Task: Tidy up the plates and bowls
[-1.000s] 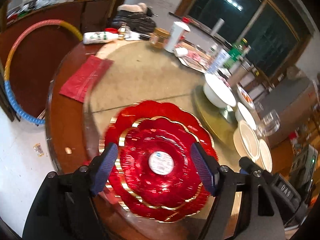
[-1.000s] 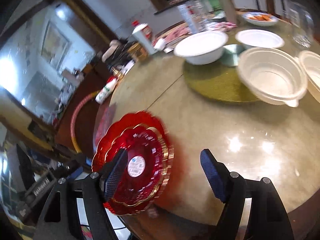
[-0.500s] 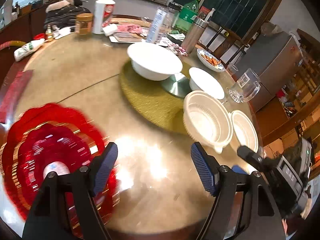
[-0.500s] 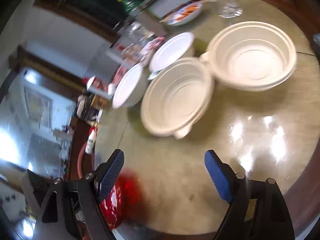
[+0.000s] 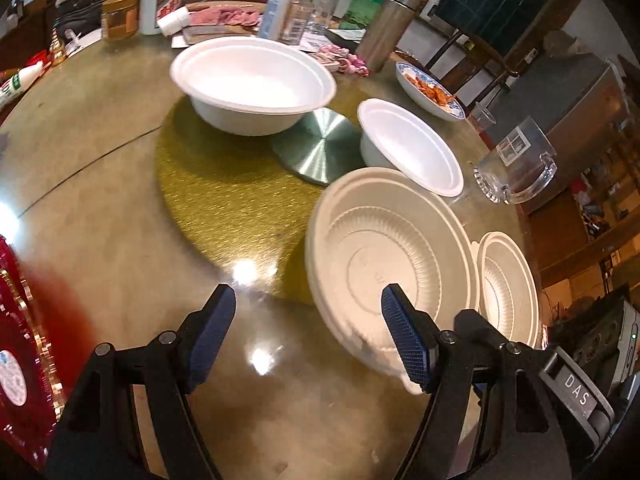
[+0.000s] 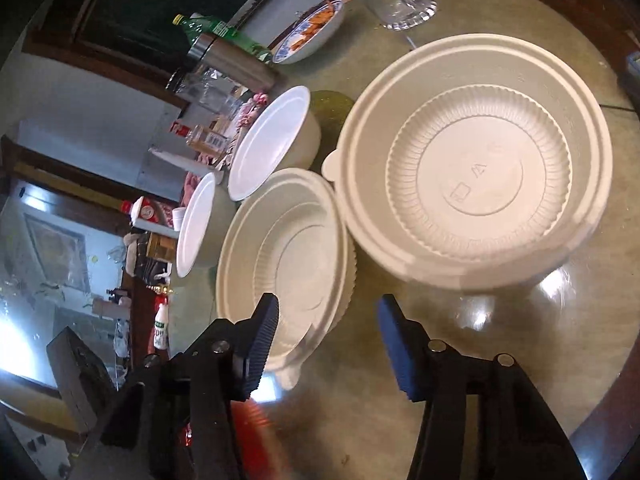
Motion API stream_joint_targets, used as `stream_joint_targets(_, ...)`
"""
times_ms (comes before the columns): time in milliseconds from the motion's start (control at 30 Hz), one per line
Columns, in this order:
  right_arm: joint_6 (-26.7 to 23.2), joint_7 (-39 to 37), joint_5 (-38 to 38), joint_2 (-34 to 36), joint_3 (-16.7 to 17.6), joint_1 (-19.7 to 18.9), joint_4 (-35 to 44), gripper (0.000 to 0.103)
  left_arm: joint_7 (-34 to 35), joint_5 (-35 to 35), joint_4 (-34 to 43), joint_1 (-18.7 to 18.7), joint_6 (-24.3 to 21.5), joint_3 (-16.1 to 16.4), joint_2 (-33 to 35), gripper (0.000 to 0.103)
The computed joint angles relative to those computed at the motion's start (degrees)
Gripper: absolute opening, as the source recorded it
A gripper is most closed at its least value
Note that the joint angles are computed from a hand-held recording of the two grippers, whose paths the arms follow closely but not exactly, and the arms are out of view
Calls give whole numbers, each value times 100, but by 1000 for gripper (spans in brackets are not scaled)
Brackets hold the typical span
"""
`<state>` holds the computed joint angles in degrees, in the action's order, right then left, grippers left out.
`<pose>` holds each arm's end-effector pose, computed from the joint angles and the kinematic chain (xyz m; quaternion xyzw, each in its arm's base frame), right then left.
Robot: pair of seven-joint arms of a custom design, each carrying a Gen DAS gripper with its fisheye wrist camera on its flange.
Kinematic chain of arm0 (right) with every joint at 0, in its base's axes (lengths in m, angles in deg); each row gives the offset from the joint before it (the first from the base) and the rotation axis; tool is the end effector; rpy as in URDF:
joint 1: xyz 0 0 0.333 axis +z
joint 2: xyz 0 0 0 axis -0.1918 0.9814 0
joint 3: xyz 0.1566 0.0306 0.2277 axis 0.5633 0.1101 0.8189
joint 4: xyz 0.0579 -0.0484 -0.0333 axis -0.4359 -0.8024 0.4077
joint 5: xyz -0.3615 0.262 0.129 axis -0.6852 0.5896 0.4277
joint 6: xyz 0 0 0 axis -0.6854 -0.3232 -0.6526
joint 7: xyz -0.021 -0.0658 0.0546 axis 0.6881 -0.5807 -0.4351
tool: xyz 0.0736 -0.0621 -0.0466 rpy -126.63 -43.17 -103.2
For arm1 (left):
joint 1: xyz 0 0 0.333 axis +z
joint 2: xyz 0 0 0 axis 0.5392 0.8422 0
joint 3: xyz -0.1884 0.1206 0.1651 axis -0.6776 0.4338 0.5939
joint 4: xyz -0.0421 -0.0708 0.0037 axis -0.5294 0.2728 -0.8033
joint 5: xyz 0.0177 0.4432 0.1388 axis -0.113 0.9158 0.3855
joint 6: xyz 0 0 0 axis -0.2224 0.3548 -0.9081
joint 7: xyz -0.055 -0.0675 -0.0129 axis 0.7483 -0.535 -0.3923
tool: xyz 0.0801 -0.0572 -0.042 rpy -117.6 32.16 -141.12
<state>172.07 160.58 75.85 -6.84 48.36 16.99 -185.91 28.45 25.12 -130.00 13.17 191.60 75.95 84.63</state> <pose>0.6558 0.3868 0.3272 -0.4102 0.8252 0.0431 0.3859 0.6960 -0.3808 0.3676 -0.7021 0.6530 -0.2786 0.0553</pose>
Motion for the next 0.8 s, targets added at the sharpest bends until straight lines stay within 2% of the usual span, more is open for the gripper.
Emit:
stream_joint_targets(100,-82,36,-41,100,-60,52,146,52,-111,106,251,-95,-124,75,211,75)
stream_joint_targets(167,-137,103,-143,128,-155,131,202,44,-66,96,289,-75,-143,56,267,73)
stream_joint_targets(200,-213,130,-244,148,-228,197,250,24,-11,170,311,-96,-153,80,281,50)
stream_joint_targets(233,-184,141,-327,146,-265,232,243,13,102,299,329,-137,-194,111,280,29)
stream_joint_targets(300,-345,183,-541,95,-378,366,250,9,177,524,364,-238,-344,191,259,15)
stream_joint_targets(433,-295,574,-1039,-70,-618,668,95,9,96,592,-140,-166,-115,182,-103,14)
stream_joint_targets(800,-190,1332,-2035,-527,-805,1060,-302,9,-192,964,-1593,-43,606,179,-1238,15)
